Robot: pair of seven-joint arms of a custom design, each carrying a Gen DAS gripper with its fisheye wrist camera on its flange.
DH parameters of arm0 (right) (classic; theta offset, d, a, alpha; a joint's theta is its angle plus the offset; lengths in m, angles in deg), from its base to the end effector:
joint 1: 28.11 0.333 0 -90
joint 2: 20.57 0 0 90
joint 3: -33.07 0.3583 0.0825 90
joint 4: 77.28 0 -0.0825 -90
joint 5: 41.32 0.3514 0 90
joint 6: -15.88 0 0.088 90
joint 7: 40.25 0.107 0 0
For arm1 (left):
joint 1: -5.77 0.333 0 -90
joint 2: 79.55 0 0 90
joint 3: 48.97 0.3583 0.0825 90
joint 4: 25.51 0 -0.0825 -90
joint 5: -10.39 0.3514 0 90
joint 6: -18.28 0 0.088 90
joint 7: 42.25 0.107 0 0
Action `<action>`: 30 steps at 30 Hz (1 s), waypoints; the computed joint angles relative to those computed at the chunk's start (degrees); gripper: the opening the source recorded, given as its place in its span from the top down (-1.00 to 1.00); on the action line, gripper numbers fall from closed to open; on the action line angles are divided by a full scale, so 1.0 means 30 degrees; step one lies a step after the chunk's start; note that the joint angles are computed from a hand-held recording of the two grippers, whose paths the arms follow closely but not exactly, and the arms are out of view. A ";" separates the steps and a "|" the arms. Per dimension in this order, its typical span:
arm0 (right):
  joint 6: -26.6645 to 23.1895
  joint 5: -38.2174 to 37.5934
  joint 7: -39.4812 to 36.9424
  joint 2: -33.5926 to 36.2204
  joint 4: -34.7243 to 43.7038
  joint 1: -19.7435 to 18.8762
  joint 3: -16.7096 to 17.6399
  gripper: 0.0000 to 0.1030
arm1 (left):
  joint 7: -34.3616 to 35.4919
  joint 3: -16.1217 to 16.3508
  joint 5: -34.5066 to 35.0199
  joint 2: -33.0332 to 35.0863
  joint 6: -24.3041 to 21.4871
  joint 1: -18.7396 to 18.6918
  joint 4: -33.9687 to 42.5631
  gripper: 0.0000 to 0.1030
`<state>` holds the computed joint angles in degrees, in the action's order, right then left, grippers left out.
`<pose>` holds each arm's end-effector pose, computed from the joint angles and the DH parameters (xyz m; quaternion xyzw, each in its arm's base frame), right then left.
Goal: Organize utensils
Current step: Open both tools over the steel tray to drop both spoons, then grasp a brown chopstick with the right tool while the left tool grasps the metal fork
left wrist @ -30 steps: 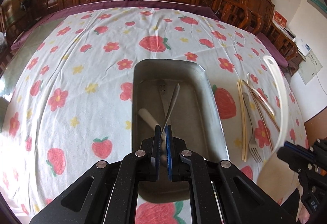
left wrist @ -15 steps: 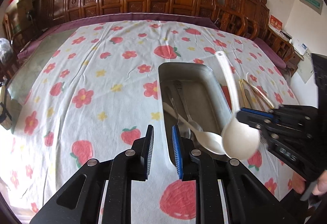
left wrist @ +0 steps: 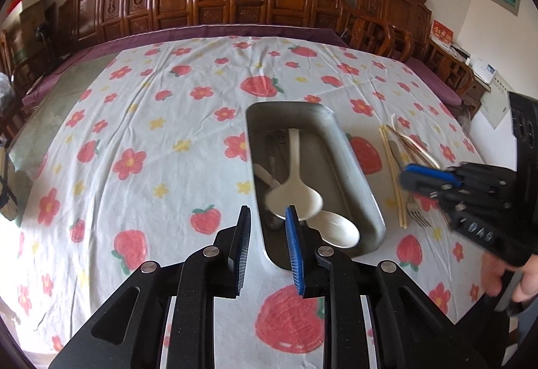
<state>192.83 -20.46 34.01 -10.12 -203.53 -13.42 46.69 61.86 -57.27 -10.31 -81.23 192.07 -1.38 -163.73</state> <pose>0.5268 0.2426 0.4443 -0.7791 0.5206 -0.1401 0.3199 0.4936 -0.1091 0.4599 -0.6097 0.7239 -0.2762 0.1671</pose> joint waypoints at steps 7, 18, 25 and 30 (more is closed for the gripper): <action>0.0003 -0.6598 0.5276 -0.1088 -0.2960 0.1770 -0.4962 0.72 | 0.0948 -0.0283 -0.0717 -0.0327 0.0126 -0.0845 -0.0358 0.27; -0.0583 -1.2519 1.0679 0.0491 -0.2336 0.2174 -0.7033 0.72 | 0.0466 -0.0870 -0.0151 -0.0540 0.0425 -0.2149 -0.0731 0.00; -0.1182 -1.1664 0.9885 0.0412 -0.2394 0.0254 -0.5250 0.86 | -0.0881 -0.1341 0.0548 -0.0088 0.0446 -0.2762 -0.0597 -0.01; -0.1150 -0.8943 0.7461 -0.0343 -0.3476 -0.1220 -0.3780 0.88 | -0.2876 -0.1759 0.2713 0.0427 0.0365 -0.2849 -0.0242 -0.01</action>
<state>189.38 -47.29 56.39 -11.15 -213.96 -17.08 35.35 53.23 -62.54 -2.17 -79.95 193.16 -9.92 -164.46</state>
